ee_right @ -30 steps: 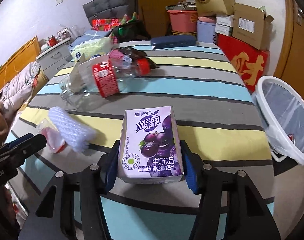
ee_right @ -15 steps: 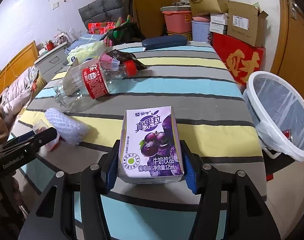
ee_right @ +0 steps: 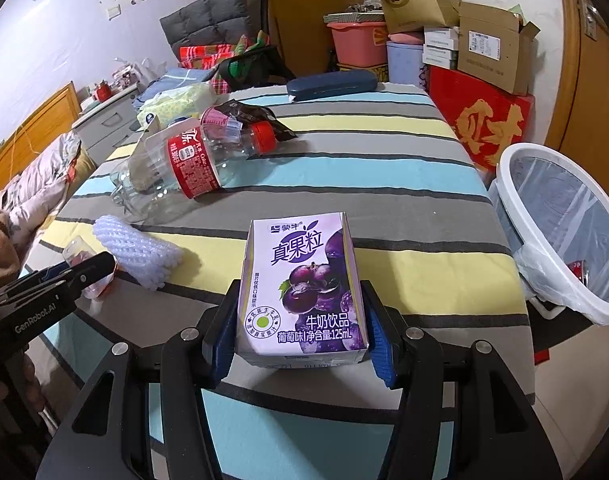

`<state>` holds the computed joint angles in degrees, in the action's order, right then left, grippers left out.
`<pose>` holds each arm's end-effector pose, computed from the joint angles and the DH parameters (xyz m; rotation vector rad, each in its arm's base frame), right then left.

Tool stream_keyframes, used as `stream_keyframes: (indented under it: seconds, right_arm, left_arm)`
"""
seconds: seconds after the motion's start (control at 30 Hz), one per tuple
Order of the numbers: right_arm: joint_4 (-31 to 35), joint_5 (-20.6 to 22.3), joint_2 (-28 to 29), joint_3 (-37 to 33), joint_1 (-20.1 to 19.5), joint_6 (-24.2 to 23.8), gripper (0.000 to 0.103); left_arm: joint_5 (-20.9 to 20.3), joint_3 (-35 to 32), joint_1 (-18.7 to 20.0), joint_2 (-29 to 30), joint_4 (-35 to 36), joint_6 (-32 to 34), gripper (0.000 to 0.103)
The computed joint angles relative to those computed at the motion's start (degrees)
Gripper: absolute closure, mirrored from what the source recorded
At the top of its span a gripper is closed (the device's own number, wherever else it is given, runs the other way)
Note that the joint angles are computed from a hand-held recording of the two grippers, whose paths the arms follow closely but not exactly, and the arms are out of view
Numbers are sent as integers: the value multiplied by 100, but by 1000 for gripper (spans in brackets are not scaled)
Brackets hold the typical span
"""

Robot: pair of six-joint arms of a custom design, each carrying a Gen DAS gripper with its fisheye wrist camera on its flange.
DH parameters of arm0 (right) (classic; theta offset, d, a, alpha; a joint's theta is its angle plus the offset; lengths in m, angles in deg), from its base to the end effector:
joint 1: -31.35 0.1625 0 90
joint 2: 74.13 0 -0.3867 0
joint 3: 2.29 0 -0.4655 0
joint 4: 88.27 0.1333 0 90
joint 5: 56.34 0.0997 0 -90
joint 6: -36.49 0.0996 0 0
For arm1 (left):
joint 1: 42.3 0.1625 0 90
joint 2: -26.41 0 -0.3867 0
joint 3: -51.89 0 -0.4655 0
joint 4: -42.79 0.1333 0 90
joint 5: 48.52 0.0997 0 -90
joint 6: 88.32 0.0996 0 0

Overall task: Collect trash
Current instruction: 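Grasp the grape milk carton with the right tool while the left tool grasps the clear plastic cup, then carry the grape carton and clear cup over the white mesh bin with both tools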

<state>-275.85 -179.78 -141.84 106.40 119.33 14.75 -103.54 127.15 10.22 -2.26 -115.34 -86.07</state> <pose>0.0564 -0.6247 0.2525 0.0261 -2.2218 1.0201 -0.3247 -0.7363 -0.0294 0.7316 2.4802 -0.7141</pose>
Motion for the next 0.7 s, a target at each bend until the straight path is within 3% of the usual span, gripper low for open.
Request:
stream_keyframes:
  seconds: [0.7]
  right_arm:
    - [-467,175,-516,312,-85,-126,47]
  left_arm:
    - [-385,-33,-473,45,-241,356,64]
